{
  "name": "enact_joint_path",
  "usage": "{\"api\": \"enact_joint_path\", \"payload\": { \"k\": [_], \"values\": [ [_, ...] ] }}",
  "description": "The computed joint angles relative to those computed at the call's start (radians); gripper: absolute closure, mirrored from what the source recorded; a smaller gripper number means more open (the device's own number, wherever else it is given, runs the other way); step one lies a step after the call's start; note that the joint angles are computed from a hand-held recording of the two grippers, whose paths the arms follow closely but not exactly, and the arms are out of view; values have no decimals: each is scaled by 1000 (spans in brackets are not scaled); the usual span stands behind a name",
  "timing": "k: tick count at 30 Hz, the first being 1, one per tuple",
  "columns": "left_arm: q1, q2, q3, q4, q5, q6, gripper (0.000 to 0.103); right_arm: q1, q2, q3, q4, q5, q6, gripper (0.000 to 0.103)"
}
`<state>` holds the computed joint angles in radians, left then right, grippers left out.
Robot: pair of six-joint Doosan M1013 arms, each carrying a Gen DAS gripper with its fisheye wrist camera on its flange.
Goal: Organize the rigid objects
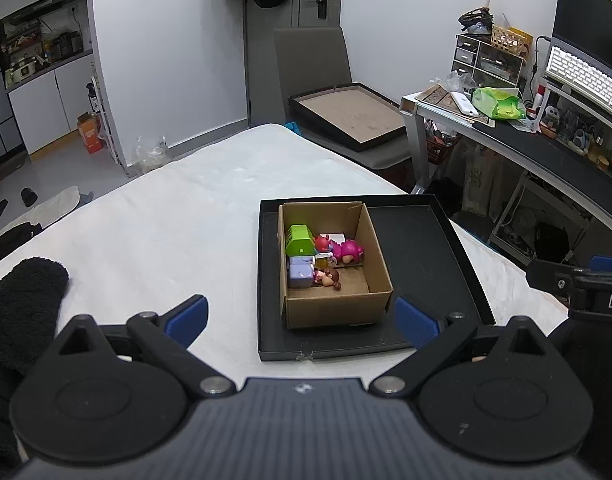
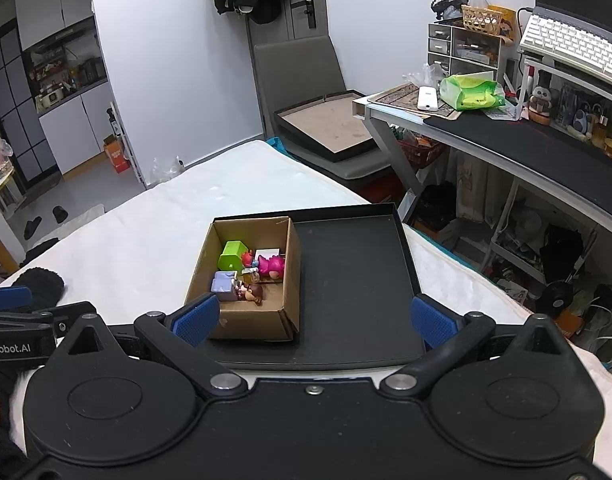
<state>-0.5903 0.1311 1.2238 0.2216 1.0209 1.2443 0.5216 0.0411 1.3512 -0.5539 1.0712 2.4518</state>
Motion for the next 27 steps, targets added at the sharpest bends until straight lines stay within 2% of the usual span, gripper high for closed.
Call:
{"api": "enact_joint_path", "payload": {
  "k": [27],
  "values": [
    [1,-2,4,-2,-1,3,4,5,1,-9,-6,9,-6,0]
  ]
}}
